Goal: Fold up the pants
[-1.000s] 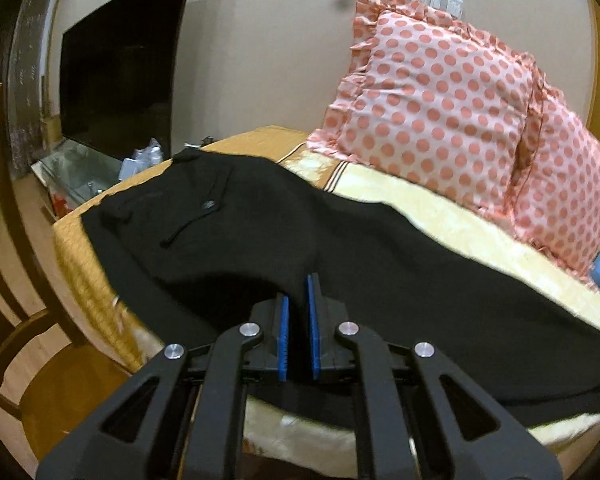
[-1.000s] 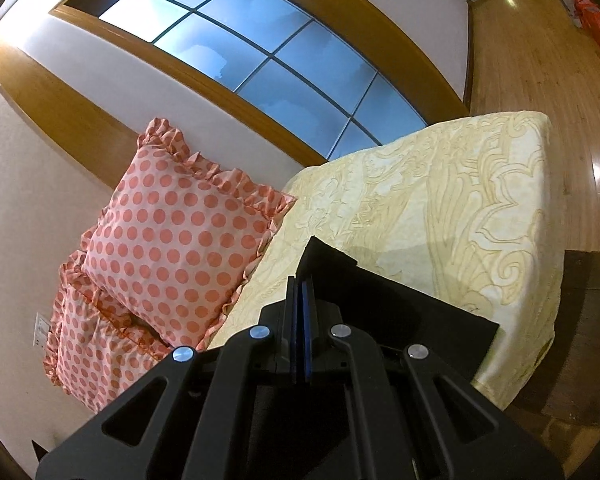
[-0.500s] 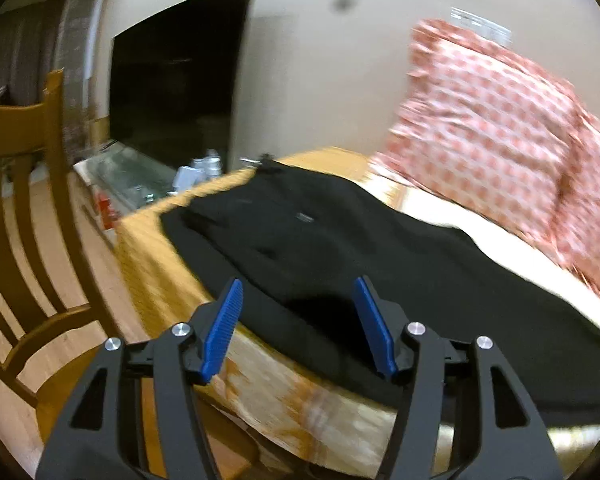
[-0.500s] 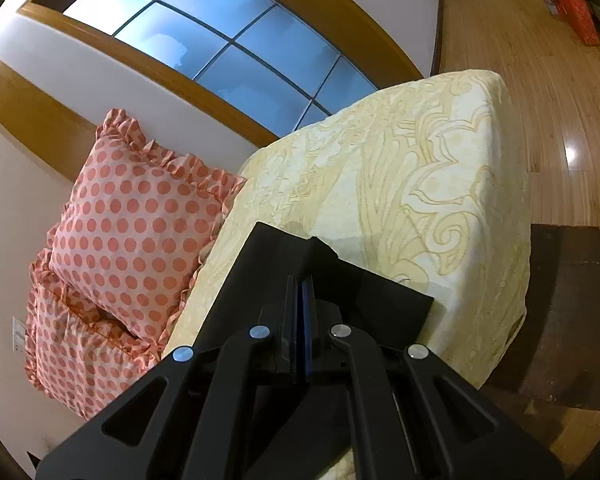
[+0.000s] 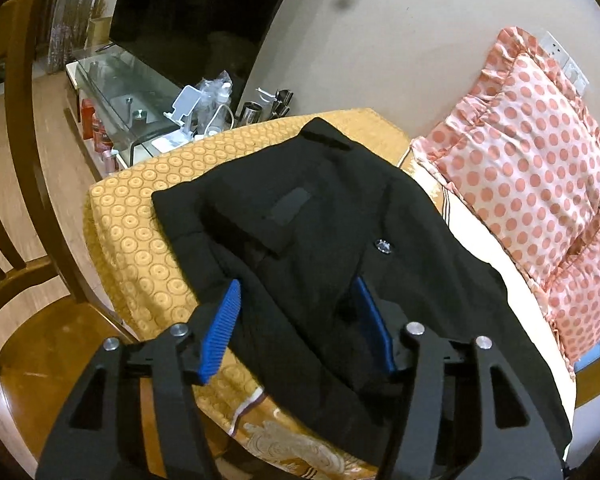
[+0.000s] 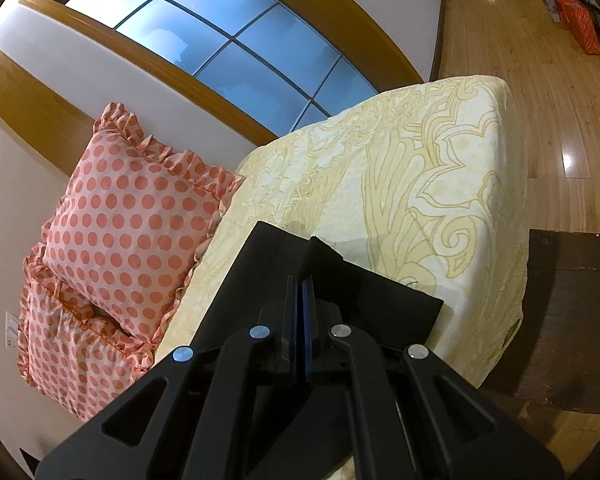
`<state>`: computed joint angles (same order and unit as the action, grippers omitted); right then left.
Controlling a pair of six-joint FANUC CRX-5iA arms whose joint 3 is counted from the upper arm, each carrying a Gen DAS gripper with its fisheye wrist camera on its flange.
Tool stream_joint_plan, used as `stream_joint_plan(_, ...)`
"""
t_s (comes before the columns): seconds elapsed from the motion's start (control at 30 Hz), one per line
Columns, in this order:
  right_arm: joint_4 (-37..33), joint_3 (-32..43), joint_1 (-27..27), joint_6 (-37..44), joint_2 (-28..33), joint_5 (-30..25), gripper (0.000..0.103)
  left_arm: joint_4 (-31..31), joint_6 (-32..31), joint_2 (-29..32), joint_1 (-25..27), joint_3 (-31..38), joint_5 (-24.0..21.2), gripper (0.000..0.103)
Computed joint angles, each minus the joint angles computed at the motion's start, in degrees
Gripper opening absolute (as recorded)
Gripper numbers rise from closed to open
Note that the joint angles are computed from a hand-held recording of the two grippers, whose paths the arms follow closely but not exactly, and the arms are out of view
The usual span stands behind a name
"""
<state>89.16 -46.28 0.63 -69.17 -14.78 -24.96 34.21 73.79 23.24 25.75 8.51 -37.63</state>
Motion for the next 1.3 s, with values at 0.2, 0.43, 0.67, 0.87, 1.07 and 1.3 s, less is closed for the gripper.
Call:
stream_joint_plan(0.2, -1.1, 0.2, 0.6, 1.4, 0.0, -0.6, 0.002, 7.6, -0.8, -0.7, 1.1, -2.5, -0.3, 0.055)
stream_joint_plan(0.43, -2.5, 0.5, 1.2, 2.7, 0.3, -1.1, 0.002, 11.2, -5.0, -2.1, 0.8, -4.9, 1.9, 0.056)
stream_joint_plan(0.67, -3.3, 0.5, 1.6, 3.8, 0.4, -1.7, 0.002, 13.7, -7.0, -0.7, 0.8, -3.8, -0.3, 0.059)
stream_joint_plan(0.87, -3.0, 0.7, 1.5, 3.8, 0.5, -1.4, 0.002, 12.4, -1.7, 0.7, 1.1, -2.4, -2.2, 0.059)
stream_joint_plan(1.07, -2.1, 0.6, 1.0, 3.2, 0.8, -0.8, 0.002, 7.3, 3.5, 3.5, 1.2, 3.2, -5.0, 0.008)
stream_joint_plan(1.3, -1.8, 0.8, 1.5, 4.3, 0.2, -2.2, 0.002, 3.9, 3.8, -0.5, 2.4, 0.7, -1.3, 0.005)
